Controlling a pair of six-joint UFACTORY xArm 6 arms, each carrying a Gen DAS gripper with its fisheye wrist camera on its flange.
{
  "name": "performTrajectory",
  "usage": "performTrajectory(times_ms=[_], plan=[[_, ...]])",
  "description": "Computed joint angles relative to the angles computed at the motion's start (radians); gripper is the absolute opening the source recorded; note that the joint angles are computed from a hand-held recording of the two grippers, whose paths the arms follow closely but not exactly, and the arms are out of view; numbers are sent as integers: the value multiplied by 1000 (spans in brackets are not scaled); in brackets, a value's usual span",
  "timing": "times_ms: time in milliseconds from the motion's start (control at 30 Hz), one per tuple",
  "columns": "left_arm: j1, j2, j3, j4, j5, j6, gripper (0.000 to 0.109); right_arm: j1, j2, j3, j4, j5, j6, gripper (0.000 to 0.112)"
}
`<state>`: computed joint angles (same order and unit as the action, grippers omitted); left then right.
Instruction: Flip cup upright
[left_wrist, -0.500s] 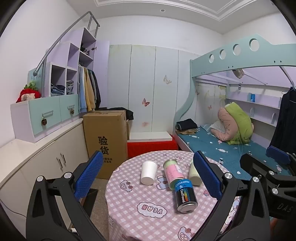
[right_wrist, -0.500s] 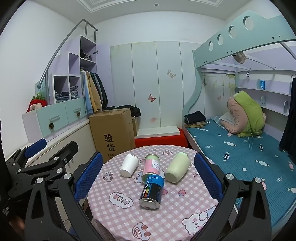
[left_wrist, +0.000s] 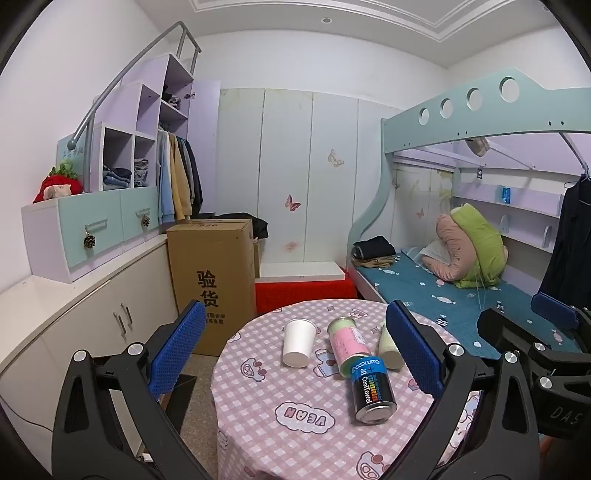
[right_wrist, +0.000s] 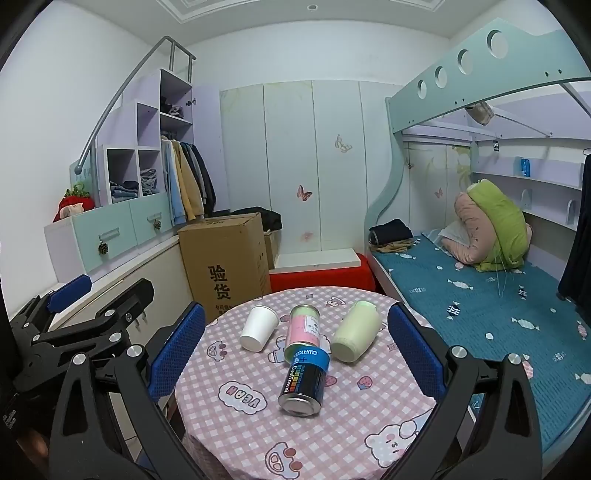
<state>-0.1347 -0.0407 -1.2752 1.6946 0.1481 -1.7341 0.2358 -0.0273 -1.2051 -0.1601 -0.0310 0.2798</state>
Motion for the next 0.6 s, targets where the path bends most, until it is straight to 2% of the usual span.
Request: performTrajectory(times_ms=[600], plan=[[0, 0, 0, 5, 0, -5, 98, 2, 1, -1, 25, 2, -24, 95]])
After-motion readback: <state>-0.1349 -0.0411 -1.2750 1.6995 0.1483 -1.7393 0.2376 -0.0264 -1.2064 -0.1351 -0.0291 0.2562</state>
